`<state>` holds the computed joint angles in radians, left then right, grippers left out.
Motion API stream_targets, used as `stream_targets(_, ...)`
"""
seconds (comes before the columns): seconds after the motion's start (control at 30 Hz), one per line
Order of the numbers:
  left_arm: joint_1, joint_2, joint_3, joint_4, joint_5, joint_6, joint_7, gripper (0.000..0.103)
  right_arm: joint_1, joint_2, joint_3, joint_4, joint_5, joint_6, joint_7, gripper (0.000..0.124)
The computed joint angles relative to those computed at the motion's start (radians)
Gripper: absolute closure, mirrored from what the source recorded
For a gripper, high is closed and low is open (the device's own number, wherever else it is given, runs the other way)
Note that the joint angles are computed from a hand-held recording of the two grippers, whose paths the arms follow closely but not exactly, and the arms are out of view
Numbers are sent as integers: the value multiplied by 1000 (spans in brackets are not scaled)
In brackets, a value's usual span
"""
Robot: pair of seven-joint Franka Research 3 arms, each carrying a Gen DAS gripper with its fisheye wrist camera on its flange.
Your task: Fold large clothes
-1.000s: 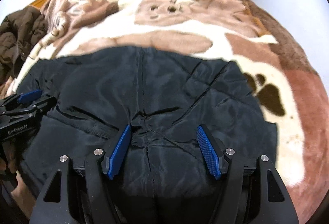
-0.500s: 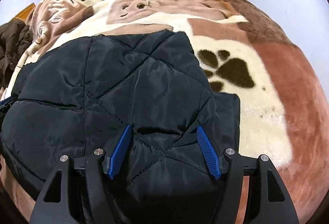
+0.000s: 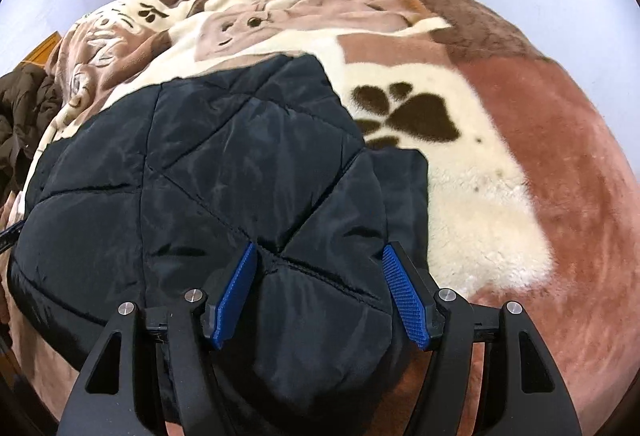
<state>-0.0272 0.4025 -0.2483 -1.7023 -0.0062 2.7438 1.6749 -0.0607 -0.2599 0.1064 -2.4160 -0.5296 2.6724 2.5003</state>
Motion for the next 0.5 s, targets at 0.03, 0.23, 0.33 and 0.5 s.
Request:
stream_targets(0.03, -3, -11, 3, -9, 7, 7, -1, 38, 0, -15, 7, -2, -12, -12, 4, 58)
stream_targets(0.23, 0, -102, 10, -113, 11, 67, -20, 38, -12, -101, 44, -58, -39, -19, 45, 58)
stream_targets(0.33, -15, -93, 30, -110, 38, 50, -46, 38, -15, -92, 53, -63, -32, -42, 40, 58)
stream_targets(0.5, -17, -73, 37, -98, 58, 35, -72, 37, -22, -72, 44, -65, -24, -24, 42, 58)
